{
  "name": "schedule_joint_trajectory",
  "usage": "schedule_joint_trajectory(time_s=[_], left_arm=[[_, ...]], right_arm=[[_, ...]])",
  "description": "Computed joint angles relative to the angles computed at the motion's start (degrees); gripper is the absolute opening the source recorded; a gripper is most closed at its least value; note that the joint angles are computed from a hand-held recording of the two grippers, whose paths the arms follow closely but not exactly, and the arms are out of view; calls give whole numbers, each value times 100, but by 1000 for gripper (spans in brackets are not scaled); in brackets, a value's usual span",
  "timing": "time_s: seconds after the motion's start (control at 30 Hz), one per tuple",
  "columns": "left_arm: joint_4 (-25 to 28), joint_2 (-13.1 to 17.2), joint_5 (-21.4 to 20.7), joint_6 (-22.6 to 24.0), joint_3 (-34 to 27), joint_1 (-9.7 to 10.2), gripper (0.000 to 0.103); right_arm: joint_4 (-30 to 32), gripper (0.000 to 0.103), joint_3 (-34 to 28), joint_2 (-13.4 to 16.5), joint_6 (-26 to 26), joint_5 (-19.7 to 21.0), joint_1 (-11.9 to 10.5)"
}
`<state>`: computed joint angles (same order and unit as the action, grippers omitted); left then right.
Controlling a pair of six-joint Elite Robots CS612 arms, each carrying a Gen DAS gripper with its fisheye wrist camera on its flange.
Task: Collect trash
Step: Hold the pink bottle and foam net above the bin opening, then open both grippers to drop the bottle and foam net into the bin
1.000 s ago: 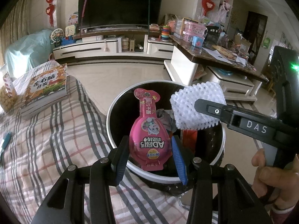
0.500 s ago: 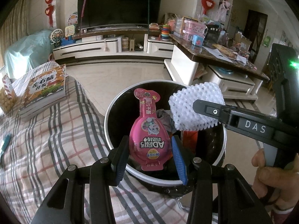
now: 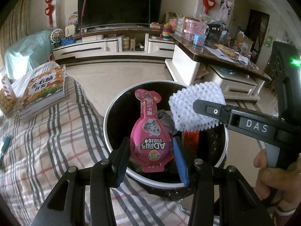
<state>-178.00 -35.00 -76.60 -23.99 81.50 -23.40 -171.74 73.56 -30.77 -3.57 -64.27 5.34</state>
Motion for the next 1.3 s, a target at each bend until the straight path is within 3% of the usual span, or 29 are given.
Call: schedule_joint_trajectory(time_s=[1.3], left_arm=[[29, 0, -31, -60, -62, 21, 44]], right_arm=[[141, 40, -57, -24, 19, 69, 3]])
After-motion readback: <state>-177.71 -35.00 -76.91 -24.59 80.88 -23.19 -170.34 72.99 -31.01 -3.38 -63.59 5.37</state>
